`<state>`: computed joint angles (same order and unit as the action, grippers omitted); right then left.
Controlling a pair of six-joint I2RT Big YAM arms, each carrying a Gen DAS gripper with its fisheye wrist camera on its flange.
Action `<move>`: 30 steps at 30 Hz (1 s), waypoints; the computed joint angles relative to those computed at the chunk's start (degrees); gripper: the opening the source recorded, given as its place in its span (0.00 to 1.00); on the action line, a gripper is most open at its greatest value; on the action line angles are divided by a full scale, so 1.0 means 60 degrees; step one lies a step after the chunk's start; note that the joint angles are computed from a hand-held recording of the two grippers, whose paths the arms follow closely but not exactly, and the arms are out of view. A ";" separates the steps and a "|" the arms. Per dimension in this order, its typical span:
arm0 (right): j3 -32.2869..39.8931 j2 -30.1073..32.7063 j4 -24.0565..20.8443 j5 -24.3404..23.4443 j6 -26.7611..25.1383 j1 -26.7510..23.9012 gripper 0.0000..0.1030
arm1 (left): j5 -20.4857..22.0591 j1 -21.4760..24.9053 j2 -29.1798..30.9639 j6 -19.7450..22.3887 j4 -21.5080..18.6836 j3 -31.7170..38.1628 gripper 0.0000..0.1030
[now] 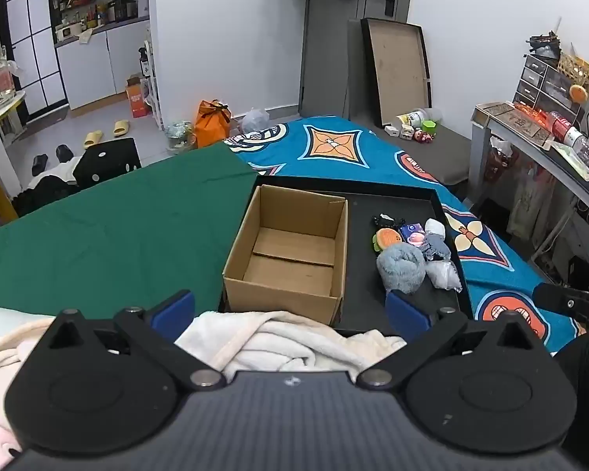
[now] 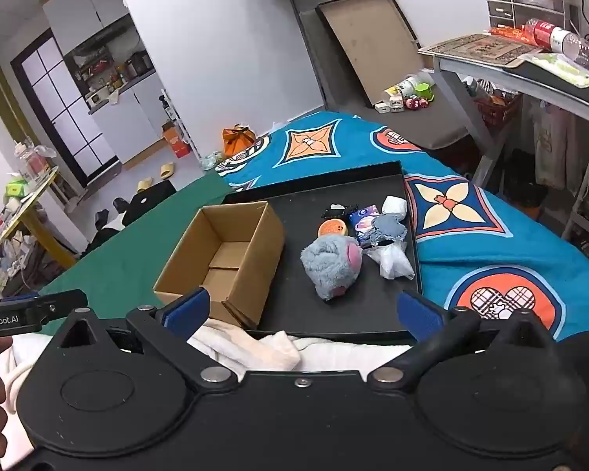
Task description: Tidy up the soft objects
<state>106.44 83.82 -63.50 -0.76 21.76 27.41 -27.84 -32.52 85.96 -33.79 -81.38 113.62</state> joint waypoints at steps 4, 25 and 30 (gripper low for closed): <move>-0.0036 -0.0007 0.0092 -0.0079 -0.0021 -0.0091 1.00 | 0.0039 0.0006 0.0021 -0.0027 -0.0064 0.0042 0.99; 0.0125 -0.0291 -0.0288 0.0409 -0.0414 0.0387 1.00 | -0.0101 -0.0338 -0.0354 -0.0262 -0.0260 -0.0053 0.99; 0.0104 -0.0322 -0.0270 0.0416 -0.0478 0.0409 1.00 | -0.0079 -0.0317 -0.0237 -0.0262 -0.0342 0.0089 0.99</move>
